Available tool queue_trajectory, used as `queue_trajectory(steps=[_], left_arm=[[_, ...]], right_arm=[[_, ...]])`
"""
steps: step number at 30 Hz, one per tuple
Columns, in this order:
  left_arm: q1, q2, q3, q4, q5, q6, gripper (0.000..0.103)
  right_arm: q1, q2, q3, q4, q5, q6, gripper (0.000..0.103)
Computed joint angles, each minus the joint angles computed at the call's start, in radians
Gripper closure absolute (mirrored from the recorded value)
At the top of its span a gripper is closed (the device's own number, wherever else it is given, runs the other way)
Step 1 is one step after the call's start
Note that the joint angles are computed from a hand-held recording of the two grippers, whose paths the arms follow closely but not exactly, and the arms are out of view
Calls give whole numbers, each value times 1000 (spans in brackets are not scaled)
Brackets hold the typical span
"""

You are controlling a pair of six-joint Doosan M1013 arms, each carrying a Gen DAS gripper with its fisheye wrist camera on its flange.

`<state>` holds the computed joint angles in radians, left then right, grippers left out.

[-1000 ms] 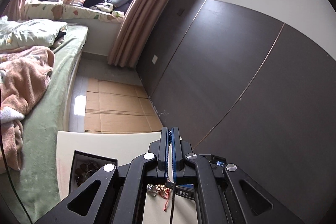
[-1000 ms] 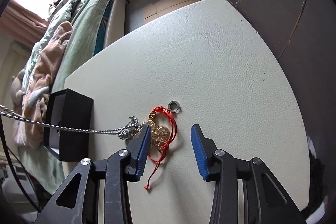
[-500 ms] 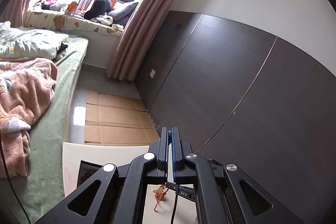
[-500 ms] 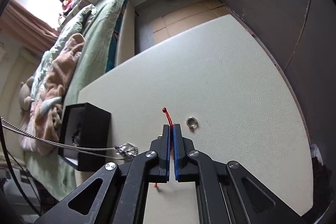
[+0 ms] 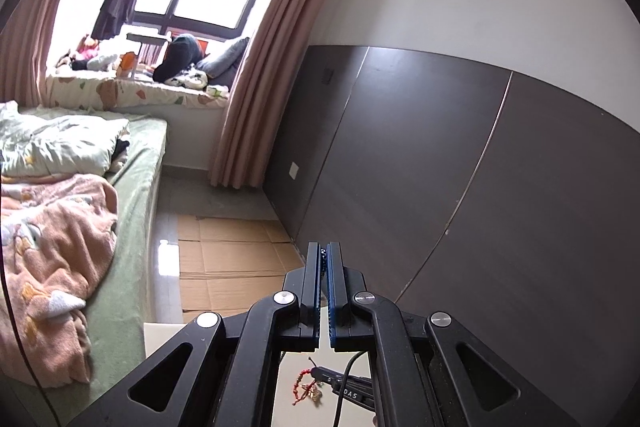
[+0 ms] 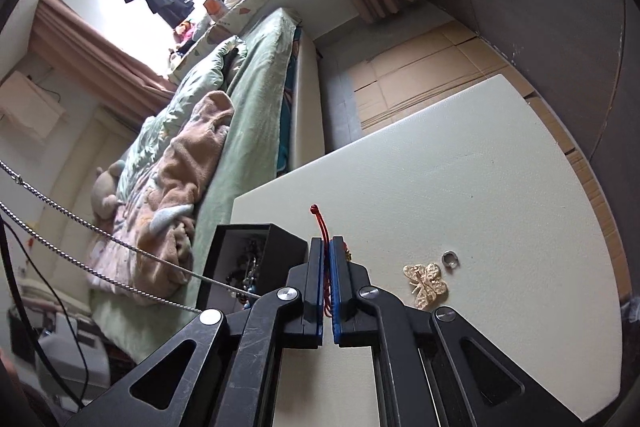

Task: Organize jewelry
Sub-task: 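Carry the chains and red-string charm into the black box and release both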

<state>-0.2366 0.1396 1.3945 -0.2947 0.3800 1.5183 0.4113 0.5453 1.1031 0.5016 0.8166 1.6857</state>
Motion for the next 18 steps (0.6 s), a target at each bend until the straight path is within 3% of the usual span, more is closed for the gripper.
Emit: queue_trajectory(steps=[11, 18], left_arm=[[-3, -20, -40, 341, -13, -253, 101], [17, -12, -39, 351, 4, -278, 101]], right_arm=[[-2, -3, 6, 55, -5, -49, 99], [6, 4, -4, 65, 4, -68, 99]])
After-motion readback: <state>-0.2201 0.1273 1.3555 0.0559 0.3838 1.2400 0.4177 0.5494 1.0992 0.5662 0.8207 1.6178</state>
